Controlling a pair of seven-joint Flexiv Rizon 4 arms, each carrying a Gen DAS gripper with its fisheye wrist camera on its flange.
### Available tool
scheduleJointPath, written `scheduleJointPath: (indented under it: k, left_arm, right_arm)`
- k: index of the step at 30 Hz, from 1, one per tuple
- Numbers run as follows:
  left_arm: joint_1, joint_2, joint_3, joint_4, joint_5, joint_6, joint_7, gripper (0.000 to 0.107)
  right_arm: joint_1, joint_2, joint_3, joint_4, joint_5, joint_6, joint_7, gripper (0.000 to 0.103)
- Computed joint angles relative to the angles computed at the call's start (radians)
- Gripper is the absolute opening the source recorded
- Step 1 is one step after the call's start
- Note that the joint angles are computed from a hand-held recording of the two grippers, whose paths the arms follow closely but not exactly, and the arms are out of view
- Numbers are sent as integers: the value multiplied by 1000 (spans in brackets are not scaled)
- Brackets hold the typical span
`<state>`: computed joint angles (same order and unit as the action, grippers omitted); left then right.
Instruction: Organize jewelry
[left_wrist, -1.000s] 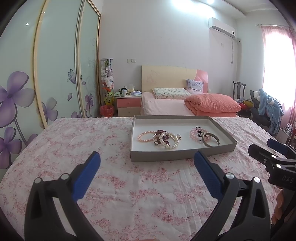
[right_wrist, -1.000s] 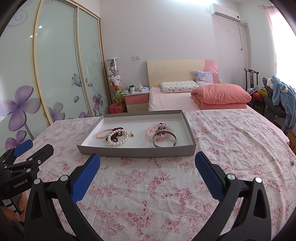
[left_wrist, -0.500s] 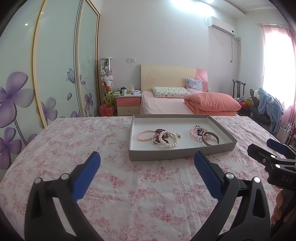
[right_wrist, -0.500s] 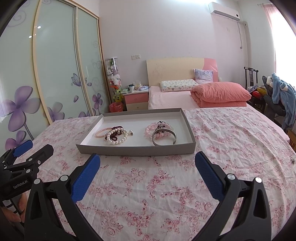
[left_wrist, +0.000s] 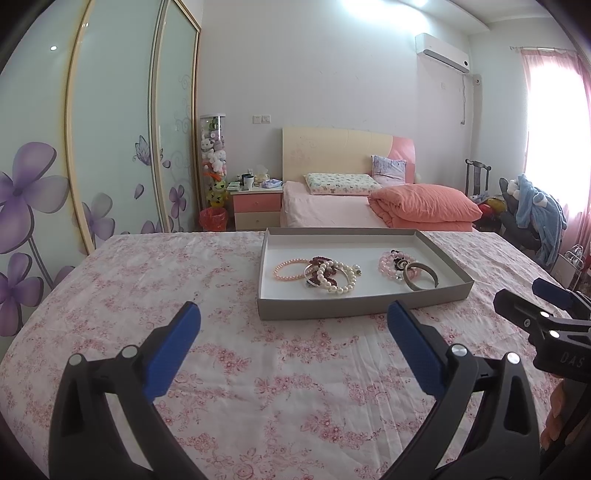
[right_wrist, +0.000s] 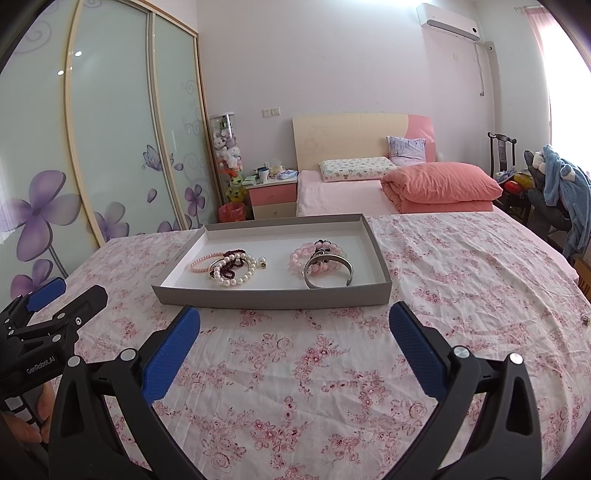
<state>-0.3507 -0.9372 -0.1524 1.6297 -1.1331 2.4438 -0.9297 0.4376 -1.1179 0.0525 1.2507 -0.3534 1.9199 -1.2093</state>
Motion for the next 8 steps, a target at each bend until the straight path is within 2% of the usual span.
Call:
scheduleJointPath:
  k: [8]
  left_arm:
    - [3,3,-4,3,-12,-9,1,99]
  right_arm:
    - [-1,0,2,-3,0,-3,-1,101]
